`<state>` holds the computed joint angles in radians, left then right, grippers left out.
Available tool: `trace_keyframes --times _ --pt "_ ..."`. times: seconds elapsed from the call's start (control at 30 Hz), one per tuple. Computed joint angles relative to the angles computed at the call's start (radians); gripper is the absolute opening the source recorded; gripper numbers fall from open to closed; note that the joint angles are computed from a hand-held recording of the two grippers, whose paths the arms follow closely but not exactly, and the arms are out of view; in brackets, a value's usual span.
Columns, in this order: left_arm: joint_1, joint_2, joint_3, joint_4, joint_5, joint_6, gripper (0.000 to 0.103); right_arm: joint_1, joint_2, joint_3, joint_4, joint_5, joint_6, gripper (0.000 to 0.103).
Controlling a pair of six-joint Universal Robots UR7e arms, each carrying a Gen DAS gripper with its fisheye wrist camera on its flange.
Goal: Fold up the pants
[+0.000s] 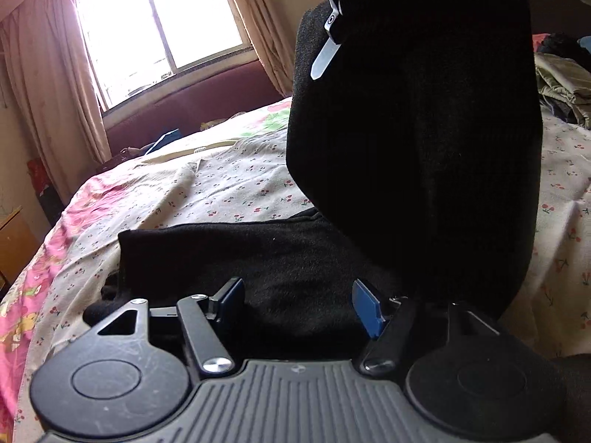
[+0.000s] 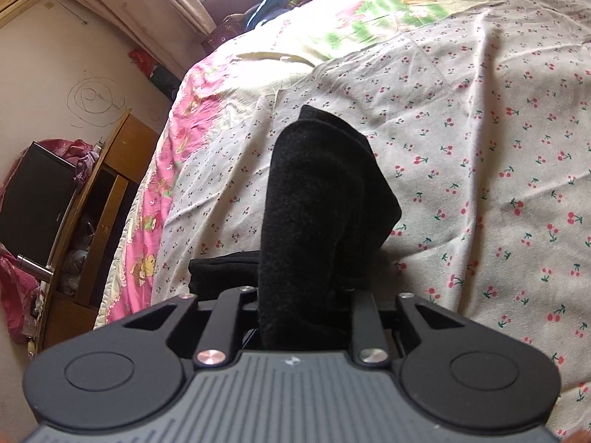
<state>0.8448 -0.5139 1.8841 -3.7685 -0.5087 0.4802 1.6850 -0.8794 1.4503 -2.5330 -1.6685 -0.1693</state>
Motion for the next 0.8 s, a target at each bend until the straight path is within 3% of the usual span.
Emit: trace_keyframes --times 0.17,0.23,0.33,0.43,0.6,0.67,0.73,0.8 --pt "-0.037 -0.119 0.180 0.037 0.026 -0.339 0.077 0.043 0.080 -0.037 0.003 0.025 0.071 0.029" --pt "-0.050 -0.156 0.244 0.031 0.021 -0.472 0.077 0.060 0.122 -0.045 -0.026 0.014 0.103 0.036" --pt "-0.078 -0.174 0.305 -0.010 0.025 -0.583 0.077 0.086 0.184 -0.081 0.002 -0.027 0.134 0.047" --pt "-0.098 -0.177 0.332 -0.034 0.049 -0.639 0.077 0.095 0.206 -0.093 0.039 -0.022 0.159 0.057" --pt "-0.096 -0.225 0.379 -0.029 0.044 -0.772 0.078 0.071 0.169 -0.084 0.124 0.127 0.143 0.058" --pt "-0.099 -0.244 0.402 -0.020 0.044 -0.824 0.078 0.067 0.146 -0.059 0.108 0.150 0.114 0.058" --pt "-0.091 -0.260 0.408 -0.041 0.015 -0.831 0.078 0.073 0.132 -0.033 0.049 0.122 0.046 0.058" --pt "-0.091 -0.269 0.415 -0.061 -0.004 -0.858 0.078 0.090 0.137 -0.032 0.003 0.060 -0.073 0.058"
